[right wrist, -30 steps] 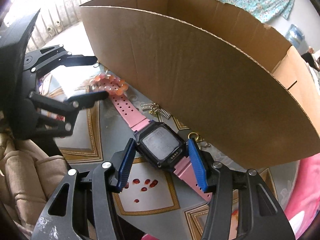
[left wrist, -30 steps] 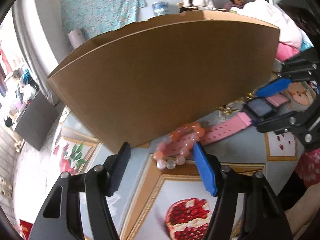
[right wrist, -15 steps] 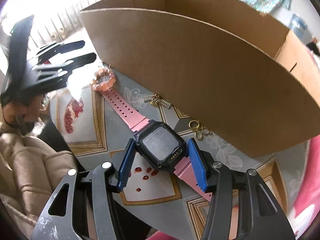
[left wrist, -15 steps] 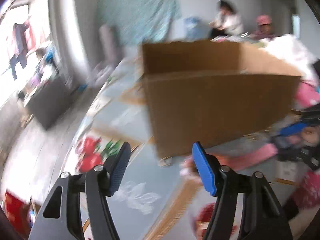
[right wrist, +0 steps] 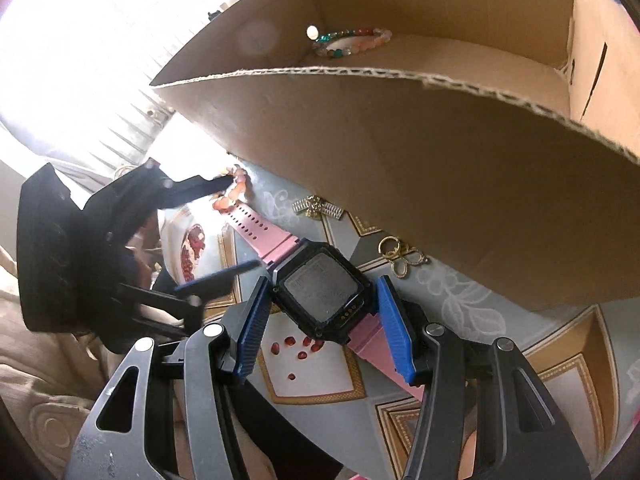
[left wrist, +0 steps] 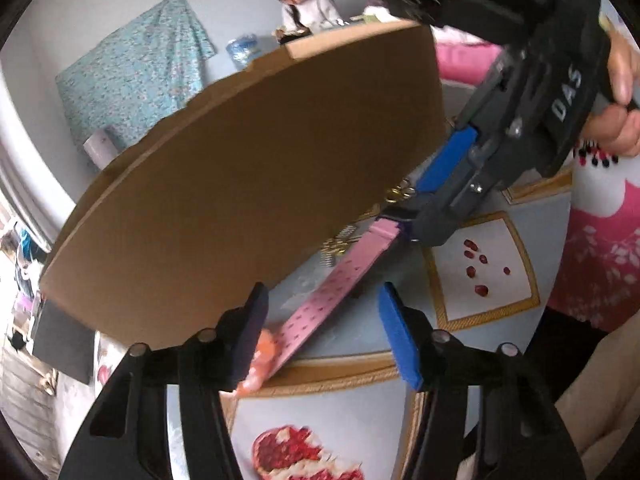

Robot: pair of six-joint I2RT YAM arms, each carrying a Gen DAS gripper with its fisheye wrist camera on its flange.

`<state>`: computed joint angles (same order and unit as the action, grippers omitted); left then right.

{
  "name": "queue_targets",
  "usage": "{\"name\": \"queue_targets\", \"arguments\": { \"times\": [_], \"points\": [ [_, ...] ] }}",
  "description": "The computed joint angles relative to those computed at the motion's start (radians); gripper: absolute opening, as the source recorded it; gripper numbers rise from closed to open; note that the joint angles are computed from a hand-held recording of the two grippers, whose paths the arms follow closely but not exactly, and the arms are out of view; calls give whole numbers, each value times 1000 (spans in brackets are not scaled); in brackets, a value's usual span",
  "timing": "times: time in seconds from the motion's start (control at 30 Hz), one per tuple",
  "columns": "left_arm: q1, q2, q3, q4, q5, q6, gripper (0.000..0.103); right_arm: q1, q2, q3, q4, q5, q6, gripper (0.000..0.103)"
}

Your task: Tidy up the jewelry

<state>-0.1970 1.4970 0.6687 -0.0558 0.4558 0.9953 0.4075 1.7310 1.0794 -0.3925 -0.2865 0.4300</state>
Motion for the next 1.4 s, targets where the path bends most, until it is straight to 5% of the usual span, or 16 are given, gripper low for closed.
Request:
{"name": "queue_targets", "arguments": {
  "times": [0.2,0.33,0.7,0.8,0.97,1.3,1.4],
  "points": [
    [-51,8,-10,26,-44,-11,15,-6,3,-35,53,2,0,50],
    [-37,16,27,-60,-14,-48,10,67,-46,-96,90,77,71,51],
    [56,299,446,-507,165,-166,5,229,-73,-71,-27,329,104,54],
    [58,310,442,-499,168,-171,4,283,-53,-40,-79,432,127,46],
    [77,266,380,-462,159,-147,4,270,-85,-49,-131,499,186,8],
    [130,43,289,-464,274,-62,3,463,-202,24,-332,835,325,1],
    [162,12,364,-589,344,-39,3,522,-235,76,-410,910,346,1]
  ]
}}
